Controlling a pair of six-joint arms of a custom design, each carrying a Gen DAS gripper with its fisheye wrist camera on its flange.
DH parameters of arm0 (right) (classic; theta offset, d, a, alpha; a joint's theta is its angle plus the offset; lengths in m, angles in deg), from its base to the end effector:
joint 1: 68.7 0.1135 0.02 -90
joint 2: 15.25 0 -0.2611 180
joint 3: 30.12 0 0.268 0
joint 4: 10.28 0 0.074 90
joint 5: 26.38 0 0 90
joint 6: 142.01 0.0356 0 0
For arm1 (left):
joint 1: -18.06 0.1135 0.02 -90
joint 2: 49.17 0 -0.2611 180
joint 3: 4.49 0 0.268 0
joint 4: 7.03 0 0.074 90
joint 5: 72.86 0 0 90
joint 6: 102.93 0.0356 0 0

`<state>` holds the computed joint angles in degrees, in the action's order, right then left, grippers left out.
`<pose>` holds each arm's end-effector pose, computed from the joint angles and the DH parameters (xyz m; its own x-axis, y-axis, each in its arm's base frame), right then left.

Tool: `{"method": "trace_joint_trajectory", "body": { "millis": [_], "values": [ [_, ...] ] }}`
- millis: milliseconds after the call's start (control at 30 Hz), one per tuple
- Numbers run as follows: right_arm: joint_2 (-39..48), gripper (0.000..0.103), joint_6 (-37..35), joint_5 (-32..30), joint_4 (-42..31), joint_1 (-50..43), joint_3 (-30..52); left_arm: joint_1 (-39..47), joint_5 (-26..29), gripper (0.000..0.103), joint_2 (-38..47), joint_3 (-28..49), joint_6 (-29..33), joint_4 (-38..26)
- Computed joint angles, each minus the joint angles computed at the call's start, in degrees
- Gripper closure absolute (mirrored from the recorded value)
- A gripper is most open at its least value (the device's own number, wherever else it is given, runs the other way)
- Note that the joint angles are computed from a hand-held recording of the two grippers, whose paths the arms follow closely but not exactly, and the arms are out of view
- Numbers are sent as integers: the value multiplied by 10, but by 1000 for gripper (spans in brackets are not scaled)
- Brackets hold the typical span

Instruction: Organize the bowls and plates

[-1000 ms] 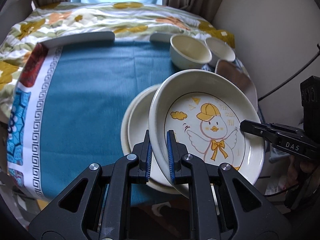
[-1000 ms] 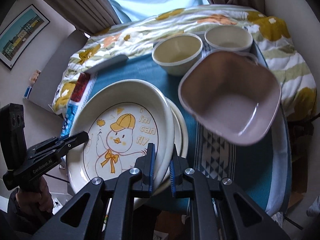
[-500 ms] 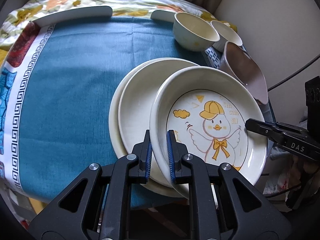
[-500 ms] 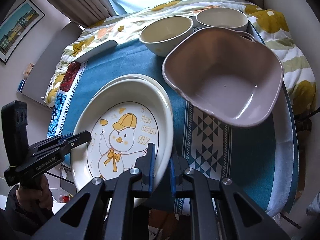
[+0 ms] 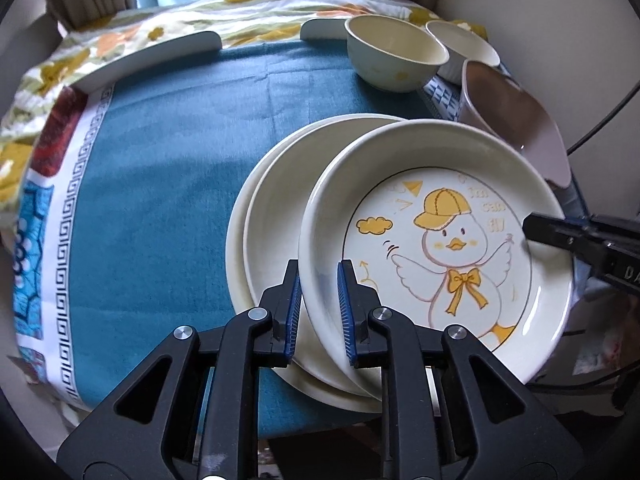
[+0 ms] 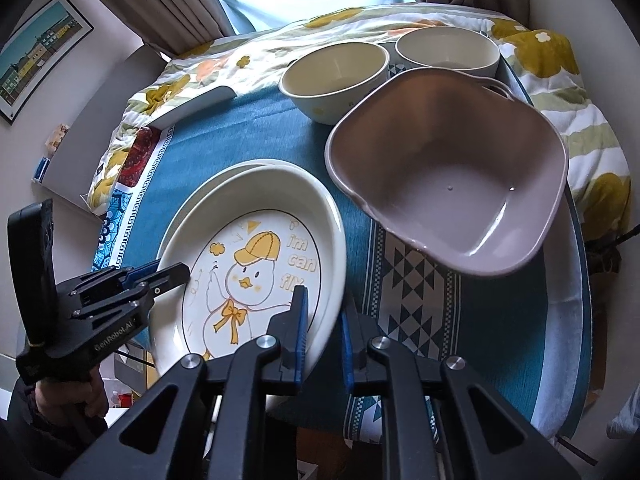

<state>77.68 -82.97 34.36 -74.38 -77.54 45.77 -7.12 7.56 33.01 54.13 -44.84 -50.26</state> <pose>0.3048 -0.0298 0.1919 -0.8679 -0.3192 -0.3805 -0.4511 0.8273 0.3349 0.2497 -0.1108 0.1648 -0.8964 -0.1545 -0.4154 -0.1339 0.9879 -0.0785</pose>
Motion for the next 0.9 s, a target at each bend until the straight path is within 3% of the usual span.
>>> {"method": "trace_joint_trajectory", "body": {
  "millis": [500, 900],
  "values": [
    [14, 89, 11, 3, 9, 14, 3, -44, -114, 87, 50, 53, 26, -51],
    [20, 89, 17, 2, 21, 25, 1, -22, -118, 87, 25, 46, 36, -62]
  ]
}}
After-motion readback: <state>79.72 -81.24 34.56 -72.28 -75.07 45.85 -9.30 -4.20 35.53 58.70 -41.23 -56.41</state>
